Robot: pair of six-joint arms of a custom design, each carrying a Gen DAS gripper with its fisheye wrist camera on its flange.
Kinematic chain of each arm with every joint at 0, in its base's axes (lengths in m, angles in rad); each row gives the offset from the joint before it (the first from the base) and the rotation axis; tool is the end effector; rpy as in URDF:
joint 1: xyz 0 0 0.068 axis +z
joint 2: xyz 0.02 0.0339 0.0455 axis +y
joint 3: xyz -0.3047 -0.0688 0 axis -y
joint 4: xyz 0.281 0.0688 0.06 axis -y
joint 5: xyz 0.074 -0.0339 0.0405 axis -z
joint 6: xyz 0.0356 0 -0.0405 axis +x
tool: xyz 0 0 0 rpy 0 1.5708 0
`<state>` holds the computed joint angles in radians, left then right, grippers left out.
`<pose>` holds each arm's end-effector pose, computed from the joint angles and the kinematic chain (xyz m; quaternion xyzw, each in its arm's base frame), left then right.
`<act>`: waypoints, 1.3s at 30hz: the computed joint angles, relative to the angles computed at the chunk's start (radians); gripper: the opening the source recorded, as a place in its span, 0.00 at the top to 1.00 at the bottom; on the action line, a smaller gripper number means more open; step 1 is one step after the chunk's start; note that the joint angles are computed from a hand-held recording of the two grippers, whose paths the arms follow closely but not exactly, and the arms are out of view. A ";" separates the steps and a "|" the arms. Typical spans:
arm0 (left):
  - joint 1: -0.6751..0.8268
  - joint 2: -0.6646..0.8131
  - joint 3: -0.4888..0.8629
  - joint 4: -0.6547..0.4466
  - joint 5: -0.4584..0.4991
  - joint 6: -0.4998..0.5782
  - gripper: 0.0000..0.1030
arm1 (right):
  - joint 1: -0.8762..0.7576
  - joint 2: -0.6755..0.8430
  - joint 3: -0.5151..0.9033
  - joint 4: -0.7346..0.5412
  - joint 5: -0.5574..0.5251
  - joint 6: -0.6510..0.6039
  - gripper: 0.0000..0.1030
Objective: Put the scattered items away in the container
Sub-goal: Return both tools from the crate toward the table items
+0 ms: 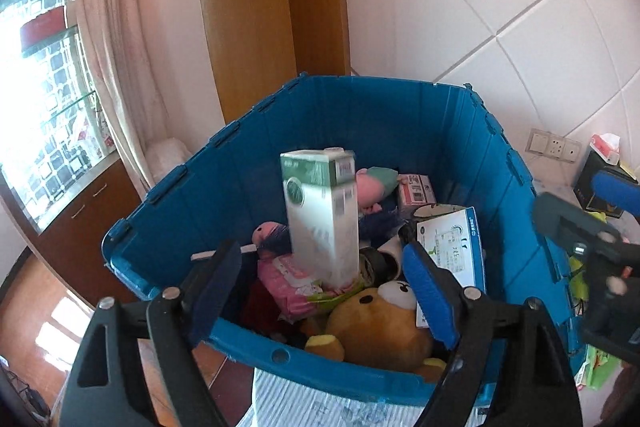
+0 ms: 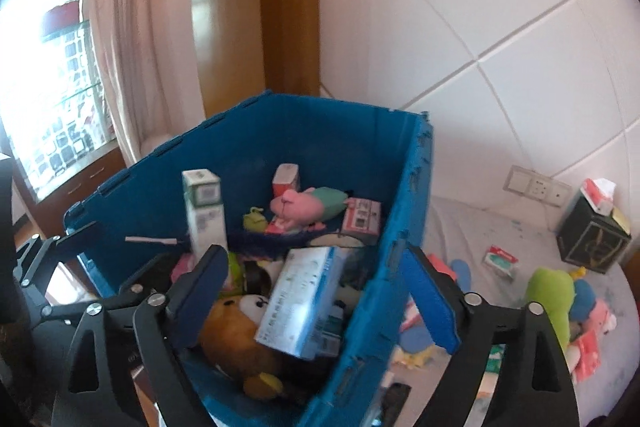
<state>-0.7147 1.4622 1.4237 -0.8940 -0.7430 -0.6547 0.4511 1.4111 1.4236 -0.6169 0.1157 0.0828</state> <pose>0.2649 -0.1980 0.3851 -0.0873 0.8878 0.0821 0.4444 0.3094 0.1453 0.4157 -0.1355 0.8740 0.0730 0.4609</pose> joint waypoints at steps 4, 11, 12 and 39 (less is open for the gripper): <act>-0.060 0.013 0.031 -0.027 -0.037 -0.051 0.19 | -0.037 -0.103 -0.085 0.028 0.032 -0.018 0.00; -0.199 0.117 0.156 -0.062 -0.076 -0.096 0.19 | -0.212 -0.253 -0.182 0.009 -0.057 -0.036 0.00; -0.221 0.139 0.182 -0.059 -0.081 -0.095 0.19 | -0.246 -0.270 -0.191 0.002 -0.078 -0.047 0.00; -0.391 0.765 0.595 -0.053 0.243 -0.114 0.19 | -1.130 -0.082 -0.486 -0.028 -0.452 -0.463 0.00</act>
